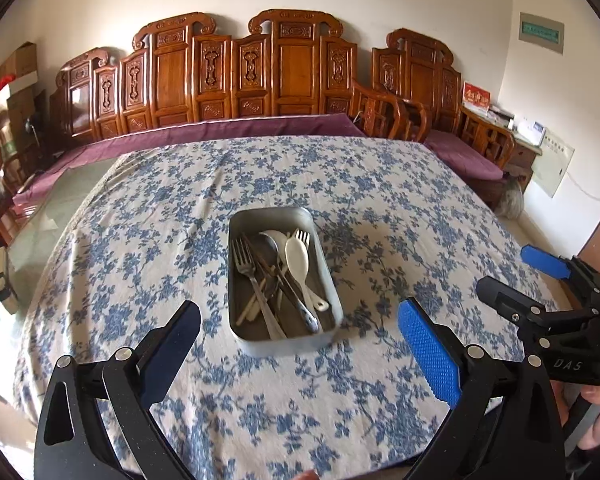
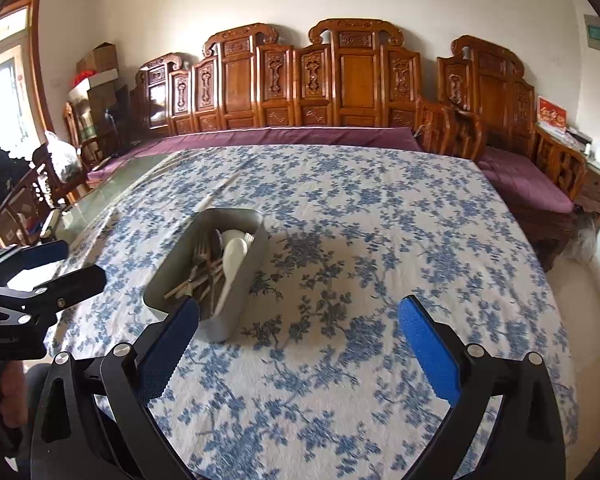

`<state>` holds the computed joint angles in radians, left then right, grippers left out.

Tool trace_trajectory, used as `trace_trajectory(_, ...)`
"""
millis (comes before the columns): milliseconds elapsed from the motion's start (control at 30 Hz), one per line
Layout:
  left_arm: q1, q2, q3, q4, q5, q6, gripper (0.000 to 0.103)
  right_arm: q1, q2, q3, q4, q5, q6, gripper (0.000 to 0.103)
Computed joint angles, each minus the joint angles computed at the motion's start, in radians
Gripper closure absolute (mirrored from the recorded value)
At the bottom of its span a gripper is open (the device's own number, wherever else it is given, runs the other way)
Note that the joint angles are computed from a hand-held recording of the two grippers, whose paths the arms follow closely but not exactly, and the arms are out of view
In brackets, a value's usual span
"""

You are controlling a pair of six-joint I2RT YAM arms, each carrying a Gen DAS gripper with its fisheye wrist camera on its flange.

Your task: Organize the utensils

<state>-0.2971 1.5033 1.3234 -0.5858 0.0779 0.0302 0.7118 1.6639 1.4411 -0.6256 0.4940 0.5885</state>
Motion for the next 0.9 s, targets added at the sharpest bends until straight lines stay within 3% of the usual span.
trace_trajectory(100, -0.035, -0.043, -0.02, -0.019, -0.05, -0.013, 0.008, 0.021, -0.041, -0.03, -0.016, 0.028, 0.024, 0.003)
trace_trajectory(333, -0.069, -0.137, -0.044, -0.06, -0.062, -0.047, 0.008, 0.075, -0.123, -0.061, -0.065, 0.105, 0.079, 0.003)
trace_trajectory(900, -0.102, -0.32, 0.066, -0.115, -0.166, -0.068, 0.008, 0.225, -0.195, 0.131, -0.202, 0.348, 0.089, 0.003)
